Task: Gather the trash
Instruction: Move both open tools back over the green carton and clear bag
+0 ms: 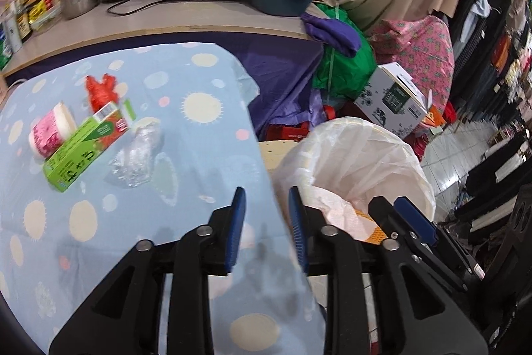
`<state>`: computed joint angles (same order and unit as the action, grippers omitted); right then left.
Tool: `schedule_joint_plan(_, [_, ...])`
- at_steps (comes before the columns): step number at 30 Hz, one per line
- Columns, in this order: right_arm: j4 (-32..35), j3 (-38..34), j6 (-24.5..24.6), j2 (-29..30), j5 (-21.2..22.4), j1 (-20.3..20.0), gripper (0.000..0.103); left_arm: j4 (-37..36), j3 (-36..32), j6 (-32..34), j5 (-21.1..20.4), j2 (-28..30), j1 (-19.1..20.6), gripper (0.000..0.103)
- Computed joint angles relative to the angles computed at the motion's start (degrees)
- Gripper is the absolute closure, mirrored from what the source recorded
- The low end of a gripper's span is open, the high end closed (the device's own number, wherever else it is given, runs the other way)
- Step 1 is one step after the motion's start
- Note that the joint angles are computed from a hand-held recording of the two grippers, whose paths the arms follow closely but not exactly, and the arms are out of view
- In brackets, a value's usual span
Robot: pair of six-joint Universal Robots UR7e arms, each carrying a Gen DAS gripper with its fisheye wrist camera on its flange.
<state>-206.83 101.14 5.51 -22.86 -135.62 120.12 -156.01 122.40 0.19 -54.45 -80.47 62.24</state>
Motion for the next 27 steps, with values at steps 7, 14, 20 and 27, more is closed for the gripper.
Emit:
schedule_joint_plan(7, [5.0,-5.5,-0.4,3.3,1.2,1.9,0.055,-0.4,0.1,-0.5,1.9,-3.6,3.7,0.059])
schedule_joint_plan(14, [10.2,-11.5,-0.2,7.3,2.3,3.6,0.05,-0.2,-0.8,-0.3,3.8,-6.1,8.1,0.05])
schedule_joint_plan(20, [15.3,-17.1,-0.4,10.8,3.7,4.4,0.049,-0.5,-1.8,0.5,5.2,-7.2,11.9,0.049])
schedule_joint_plan(27, [21.7,-24.7,0.2,15.4,6.1,4.3,0.049,-0.9,-3.9,1.7,6.0,-7.2,16.3,0.049])
